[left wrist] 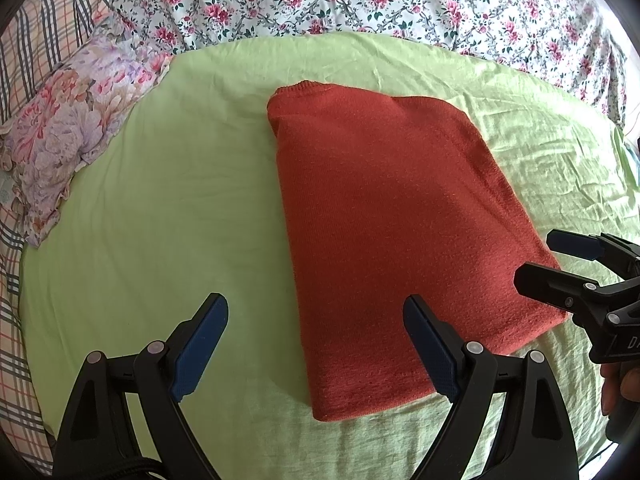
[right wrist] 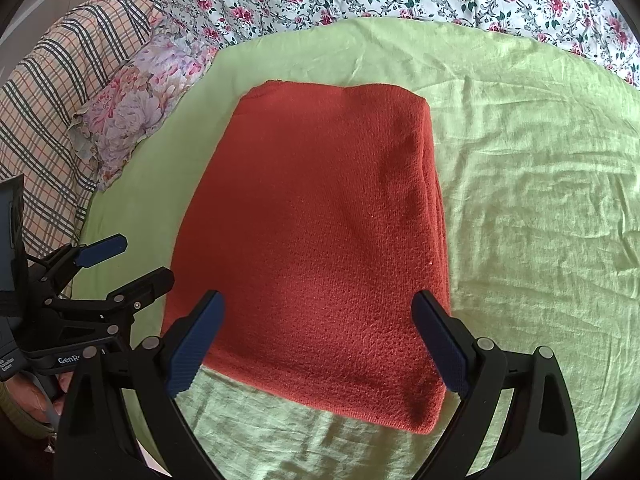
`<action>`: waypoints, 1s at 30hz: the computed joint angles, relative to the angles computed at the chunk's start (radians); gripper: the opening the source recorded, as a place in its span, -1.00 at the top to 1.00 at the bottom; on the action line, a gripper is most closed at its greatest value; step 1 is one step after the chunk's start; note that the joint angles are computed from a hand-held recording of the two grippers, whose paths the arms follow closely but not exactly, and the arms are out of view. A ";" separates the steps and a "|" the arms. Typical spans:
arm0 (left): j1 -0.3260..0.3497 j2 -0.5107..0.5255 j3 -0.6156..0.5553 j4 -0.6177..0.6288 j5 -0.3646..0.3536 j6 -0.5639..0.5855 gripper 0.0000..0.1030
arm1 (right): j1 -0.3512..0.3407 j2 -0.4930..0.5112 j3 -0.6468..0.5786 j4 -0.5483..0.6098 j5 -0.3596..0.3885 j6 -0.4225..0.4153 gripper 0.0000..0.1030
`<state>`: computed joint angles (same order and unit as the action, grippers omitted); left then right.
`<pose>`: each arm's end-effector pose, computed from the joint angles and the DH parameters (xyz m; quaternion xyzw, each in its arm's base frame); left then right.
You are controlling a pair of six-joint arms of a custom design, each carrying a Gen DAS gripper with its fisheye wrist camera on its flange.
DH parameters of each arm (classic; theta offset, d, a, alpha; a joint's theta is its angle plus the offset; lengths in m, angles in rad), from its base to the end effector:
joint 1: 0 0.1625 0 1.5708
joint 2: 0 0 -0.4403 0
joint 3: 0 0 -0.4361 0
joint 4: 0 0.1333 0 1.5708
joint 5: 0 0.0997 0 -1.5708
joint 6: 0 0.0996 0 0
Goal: Fold small clothes
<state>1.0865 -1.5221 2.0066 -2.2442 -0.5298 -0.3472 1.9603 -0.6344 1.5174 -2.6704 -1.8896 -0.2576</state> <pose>-0.0456 -0.5576 0.3684 0.0124 0.8649 -0.2748 0.4199 0.3789 -0.6543 0.0156 0.2958 -0.9361 0.1169 0.1504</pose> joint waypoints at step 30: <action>0.001 0.025 -0.014 -0.027 0.013 0.013 -0.75 | -0.006 0.002 -0.015 -0.014 -0.005 -0.018 -0.83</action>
